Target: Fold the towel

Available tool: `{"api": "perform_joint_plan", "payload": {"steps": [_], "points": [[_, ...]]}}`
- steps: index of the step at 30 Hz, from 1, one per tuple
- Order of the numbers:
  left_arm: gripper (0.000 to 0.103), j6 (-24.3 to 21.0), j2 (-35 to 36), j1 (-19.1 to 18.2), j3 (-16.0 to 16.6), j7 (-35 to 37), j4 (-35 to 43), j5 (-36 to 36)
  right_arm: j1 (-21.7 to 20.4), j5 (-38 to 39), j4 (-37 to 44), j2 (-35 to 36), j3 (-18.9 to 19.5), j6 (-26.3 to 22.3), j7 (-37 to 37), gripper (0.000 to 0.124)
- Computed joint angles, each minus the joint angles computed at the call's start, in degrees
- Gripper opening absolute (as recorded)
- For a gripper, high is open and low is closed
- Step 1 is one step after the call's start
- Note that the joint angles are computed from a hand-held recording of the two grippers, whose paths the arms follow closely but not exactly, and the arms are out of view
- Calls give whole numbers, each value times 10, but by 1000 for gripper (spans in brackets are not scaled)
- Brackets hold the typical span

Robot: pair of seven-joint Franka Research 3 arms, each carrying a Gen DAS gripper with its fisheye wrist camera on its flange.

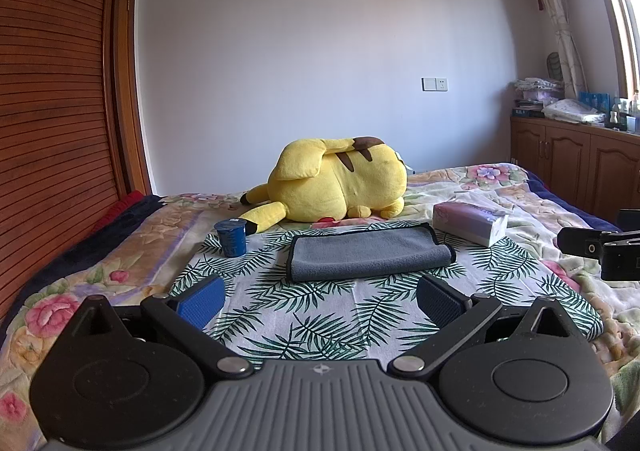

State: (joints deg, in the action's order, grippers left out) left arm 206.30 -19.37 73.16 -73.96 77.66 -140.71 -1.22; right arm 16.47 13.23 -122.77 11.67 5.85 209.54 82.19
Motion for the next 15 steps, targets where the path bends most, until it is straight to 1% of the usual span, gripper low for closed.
{"api": "perform_joint_plan", "payload": {"steps": [15], "points": [[103, -2, -1, -1, 0, -1, 0, 1, 0, 1, 0, 0, 0, 1, -2, 103]]}}
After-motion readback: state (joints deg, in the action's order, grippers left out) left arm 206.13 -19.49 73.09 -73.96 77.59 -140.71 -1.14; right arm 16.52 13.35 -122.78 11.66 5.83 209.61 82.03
